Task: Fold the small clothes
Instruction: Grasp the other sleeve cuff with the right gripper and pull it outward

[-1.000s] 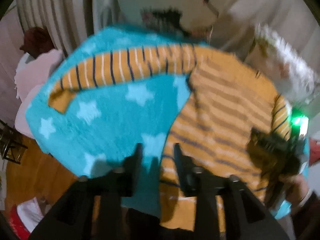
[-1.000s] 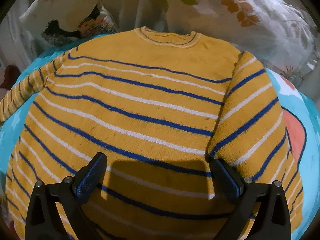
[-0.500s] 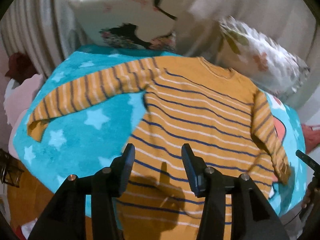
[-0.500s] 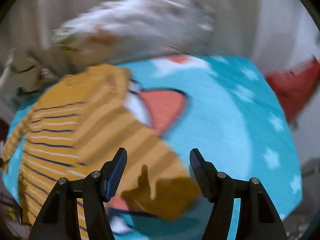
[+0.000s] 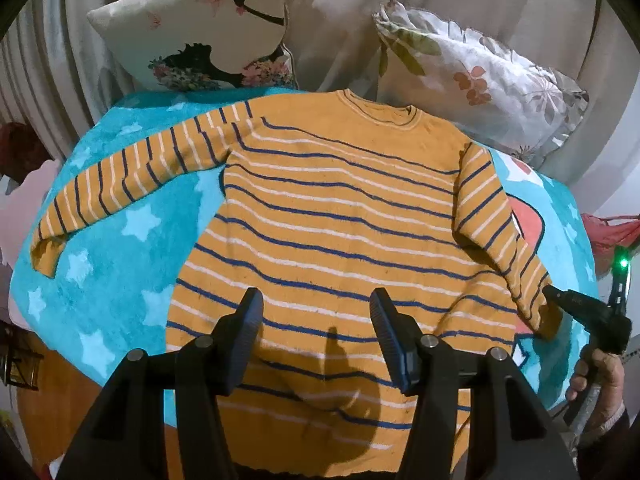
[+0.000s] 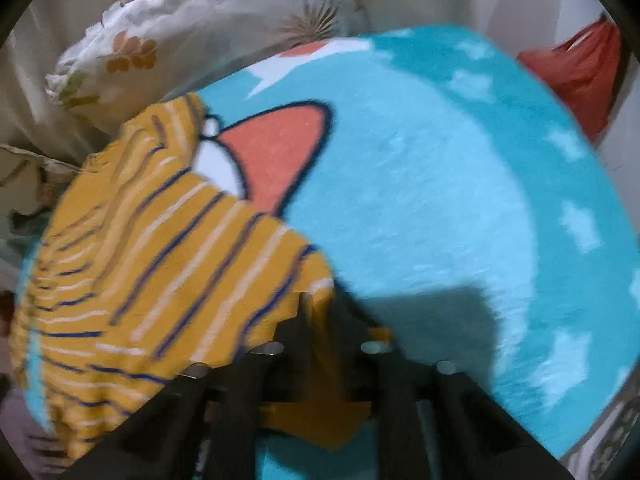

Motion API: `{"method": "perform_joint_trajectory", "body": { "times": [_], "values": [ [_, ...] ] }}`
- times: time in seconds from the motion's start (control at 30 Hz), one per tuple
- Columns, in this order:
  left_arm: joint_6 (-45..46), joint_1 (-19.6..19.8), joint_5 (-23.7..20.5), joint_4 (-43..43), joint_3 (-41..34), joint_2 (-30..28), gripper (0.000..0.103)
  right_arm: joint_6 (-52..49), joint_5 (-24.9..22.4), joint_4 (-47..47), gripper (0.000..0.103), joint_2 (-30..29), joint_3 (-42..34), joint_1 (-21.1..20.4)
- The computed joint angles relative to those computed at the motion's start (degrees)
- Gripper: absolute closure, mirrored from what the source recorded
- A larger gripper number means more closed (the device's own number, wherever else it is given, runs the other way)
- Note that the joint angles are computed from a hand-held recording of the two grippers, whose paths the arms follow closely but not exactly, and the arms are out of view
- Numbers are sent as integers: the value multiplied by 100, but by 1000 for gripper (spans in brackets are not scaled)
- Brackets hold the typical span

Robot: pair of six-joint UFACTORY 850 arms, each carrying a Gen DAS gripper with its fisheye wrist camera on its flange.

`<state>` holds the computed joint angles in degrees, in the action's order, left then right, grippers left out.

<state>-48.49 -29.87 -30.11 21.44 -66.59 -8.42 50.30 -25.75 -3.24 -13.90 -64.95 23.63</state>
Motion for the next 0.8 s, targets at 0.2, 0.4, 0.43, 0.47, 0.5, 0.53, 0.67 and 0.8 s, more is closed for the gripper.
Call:
{"method": "perform_joint_trajectory", "body": {
  "times": [0.2,0.4,0.43,0.47,0.5,0.53,0.67,0.8],
  "values": [
    [-166,42,-122,27,-40,-25,48,-60,153,13,95,358,41,-289],
    [-379,70,-242,150,4,19,48,1239,-888,-2086,95,232,-411,-764],
    [-401,73,-262,163,18,30,48,1362,-1107,-2313,95,147,-518,-875],
    [-423,79,-288,173,38,45,48,1417,-1250,-2444,95,96,-575,-967],
    [-433,84,-304,172,52,55,48,1449,-1385,-2558,95,17,-652,-1071],
    [-444,91,-323,167,75,71,48,1448,-1509,-2629,95,-73,-743,-1175],
    [-561,112,-380,225,171,150,48,1335,-1741,-2623,95,-308,-967,-1385],
    [-608,175,-378,208,281,211,47,1163,-1917,-2675,93,-494,-1116,-1367]
  ]
}}
